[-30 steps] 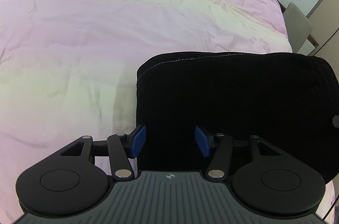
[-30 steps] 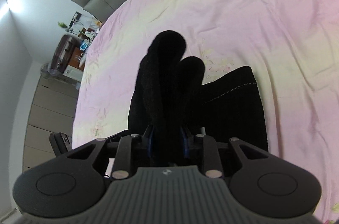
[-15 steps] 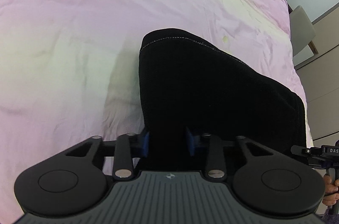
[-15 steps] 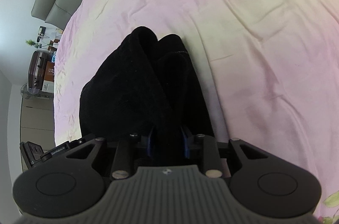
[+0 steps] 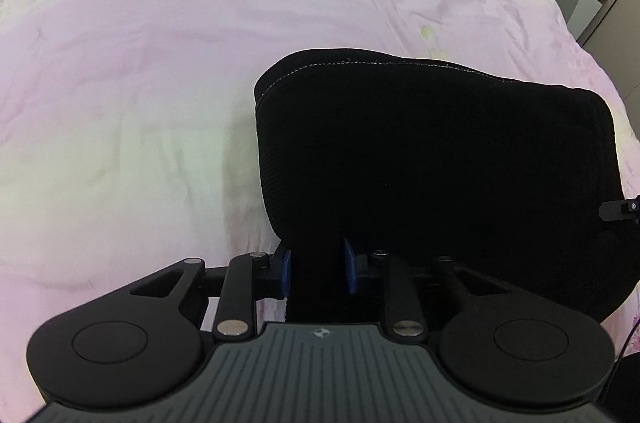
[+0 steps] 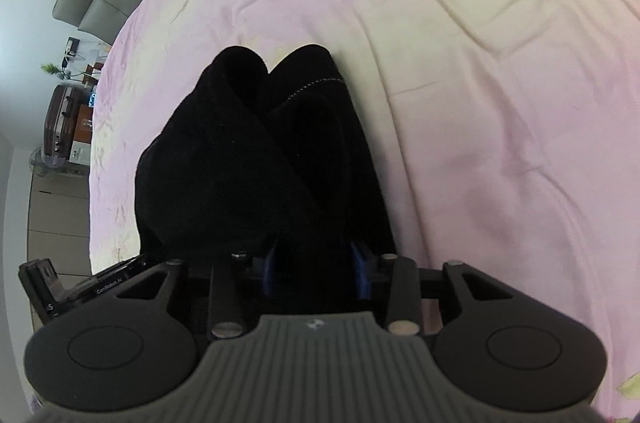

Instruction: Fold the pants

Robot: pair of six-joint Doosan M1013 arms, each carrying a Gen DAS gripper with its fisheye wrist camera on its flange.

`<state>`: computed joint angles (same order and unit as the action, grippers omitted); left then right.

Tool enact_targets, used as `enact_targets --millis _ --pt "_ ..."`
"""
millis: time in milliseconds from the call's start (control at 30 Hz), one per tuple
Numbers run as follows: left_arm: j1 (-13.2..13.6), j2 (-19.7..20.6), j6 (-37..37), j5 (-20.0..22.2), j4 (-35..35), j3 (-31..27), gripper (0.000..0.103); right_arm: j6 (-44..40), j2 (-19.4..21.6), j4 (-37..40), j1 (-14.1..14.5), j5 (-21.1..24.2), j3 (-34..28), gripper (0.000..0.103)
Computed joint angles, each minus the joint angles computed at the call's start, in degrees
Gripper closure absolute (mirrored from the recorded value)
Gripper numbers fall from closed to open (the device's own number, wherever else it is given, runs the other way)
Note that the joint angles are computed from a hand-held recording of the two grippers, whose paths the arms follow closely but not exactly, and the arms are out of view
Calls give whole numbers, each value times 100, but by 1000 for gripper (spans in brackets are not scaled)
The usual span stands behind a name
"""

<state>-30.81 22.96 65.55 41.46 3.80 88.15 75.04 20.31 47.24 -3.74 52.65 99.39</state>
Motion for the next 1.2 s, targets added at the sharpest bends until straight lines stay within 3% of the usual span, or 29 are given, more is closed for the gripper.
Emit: enact_targets --millis 100,200,267,367,500,633,800,1100,1200 --pt "-147 -130 -731 49 794 94 59 24 -93 -673 189 -254 -71 51" --pt "-481 -340 -1691 105 2203 315 55 -241 -304 -1186 395 -618 -43 51" --pt "-592 -472 -1856 -11 2452 474 40 -628 -469 -1403 525 -917 55 49" --pt "-593 -616 -2257 -361 2455 684 25 -658 -498 -1514 598 -911 65 34" --pt "-273 -668 -2246 -818 1285 803 20 -147 -232 -1283 453 -478 -100 30" --pt "90 -605 -1170 -1010 -524 841 19 -159 150 -1040 293 169 -423 29" --pt "318 -438 -167 -994 -1982 848 18 -354 658 -915 224 1033 -970 26" --pt "497 -184 988 -1036 -3508 811 18 -585 1100 -821 275 1591 -1453 24" --pt "503 -159 1237 -1112 -3777 834 24 -541 1143 -729 284 1553 -1421 24"
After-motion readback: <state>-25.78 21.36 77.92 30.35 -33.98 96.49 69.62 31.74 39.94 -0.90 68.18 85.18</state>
